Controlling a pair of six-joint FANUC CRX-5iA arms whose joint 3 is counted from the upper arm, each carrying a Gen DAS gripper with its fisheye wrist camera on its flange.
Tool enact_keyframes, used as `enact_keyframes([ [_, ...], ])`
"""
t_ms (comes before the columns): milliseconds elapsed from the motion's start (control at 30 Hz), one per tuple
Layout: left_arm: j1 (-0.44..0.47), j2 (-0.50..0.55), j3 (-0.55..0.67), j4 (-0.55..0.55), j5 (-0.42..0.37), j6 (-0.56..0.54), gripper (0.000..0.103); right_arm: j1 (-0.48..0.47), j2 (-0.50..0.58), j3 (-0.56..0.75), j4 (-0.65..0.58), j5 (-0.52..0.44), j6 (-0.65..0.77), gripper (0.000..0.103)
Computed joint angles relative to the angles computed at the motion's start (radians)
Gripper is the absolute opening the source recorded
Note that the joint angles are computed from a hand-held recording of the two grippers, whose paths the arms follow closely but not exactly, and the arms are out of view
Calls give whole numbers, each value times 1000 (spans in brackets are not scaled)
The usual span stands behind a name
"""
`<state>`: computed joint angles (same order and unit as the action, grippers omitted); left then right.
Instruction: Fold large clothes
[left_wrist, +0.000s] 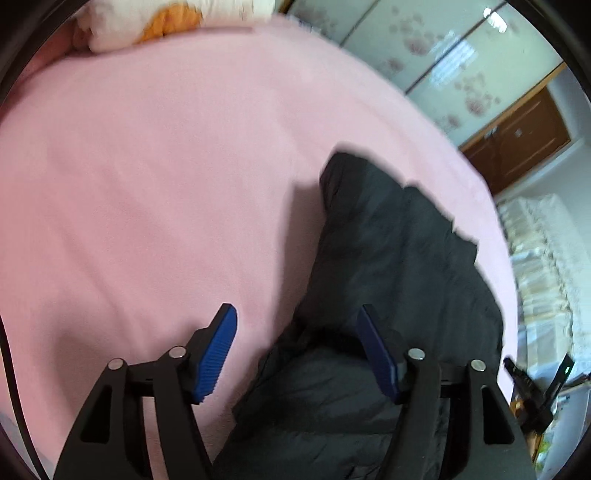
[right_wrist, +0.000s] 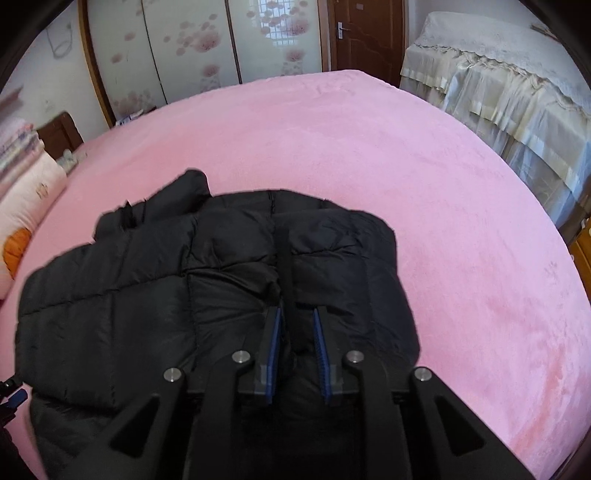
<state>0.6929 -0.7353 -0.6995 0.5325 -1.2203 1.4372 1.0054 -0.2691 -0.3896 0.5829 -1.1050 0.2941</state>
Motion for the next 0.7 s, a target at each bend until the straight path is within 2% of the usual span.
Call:
enact_keyframes([
  [67,27,-19,21,13,2,-8,71,10,-16,1,10,-8,-12,18],
  [133,14,-19,46,14,33,4,71,21,-34,0,20,4,-31,18],
  [267,-117,39,111,-75,125,86,71,49,-46,12,37,66,-35,18],
  [367,-213,95,129,-95,166,118,71,79,-19,36,38,101,3,18],
  [467,-358,159,157,-185,218,199,71,97,18,53,12,141,63,18],
  [567,-490,249,211,-320,266,292,71,101,55,56,-3,151,96,18],
  [633,-564,308,260,-447,267,374,71,95,81,48,3,133,98,18],
  [700,-585,348,284,-497,259,400,71,81,101,28,27,101,80,18],
])
